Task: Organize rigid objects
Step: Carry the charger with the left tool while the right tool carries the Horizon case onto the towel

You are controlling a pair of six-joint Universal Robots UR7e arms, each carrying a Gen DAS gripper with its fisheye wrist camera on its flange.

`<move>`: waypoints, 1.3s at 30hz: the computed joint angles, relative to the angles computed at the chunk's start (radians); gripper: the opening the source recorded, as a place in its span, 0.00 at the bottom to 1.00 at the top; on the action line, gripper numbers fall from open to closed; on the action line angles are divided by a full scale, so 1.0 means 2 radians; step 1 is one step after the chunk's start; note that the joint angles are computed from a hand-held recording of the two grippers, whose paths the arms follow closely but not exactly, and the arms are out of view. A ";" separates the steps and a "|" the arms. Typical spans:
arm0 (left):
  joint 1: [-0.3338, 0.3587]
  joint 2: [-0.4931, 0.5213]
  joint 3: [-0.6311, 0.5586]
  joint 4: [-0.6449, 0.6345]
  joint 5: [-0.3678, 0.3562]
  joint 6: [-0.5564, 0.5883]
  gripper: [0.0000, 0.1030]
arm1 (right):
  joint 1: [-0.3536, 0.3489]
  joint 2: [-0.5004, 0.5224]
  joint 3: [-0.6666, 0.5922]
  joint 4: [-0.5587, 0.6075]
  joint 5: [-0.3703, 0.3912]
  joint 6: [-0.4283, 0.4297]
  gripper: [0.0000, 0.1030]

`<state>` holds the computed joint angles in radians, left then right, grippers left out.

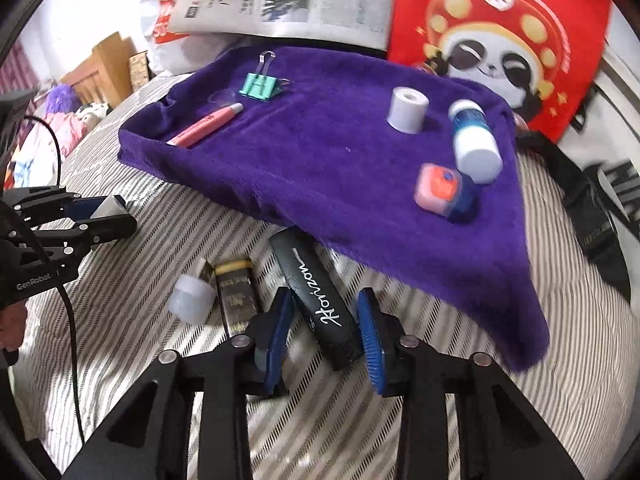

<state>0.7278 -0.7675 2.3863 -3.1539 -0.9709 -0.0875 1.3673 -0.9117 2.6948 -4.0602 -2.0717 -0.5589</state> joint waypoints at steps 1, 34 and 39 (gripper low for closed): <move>0.000 0.000 0.001 -0.002 -0.001 0.001 0.25 | -0.002 -0.009 0.006 0.009 0.002 0.010 0.27; 0.000 -0.032 -0.039 0.021 -0.013 0.025 0.25 | 0.025 -0.119 -0.010 0.097 0.028 0.049 0.21; 0.013 -0.025 -0.063 0.030 -0.011 0.029 0.25 | 0.035 -0.110 -0.056 0.138 0.008 0.057 0.21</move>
<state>0.7534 -0.8170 2.2600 -3.0934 -0.9927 -0.0285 1.4371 -1.1322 2.5824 -3.7842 -2.0547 -0.4458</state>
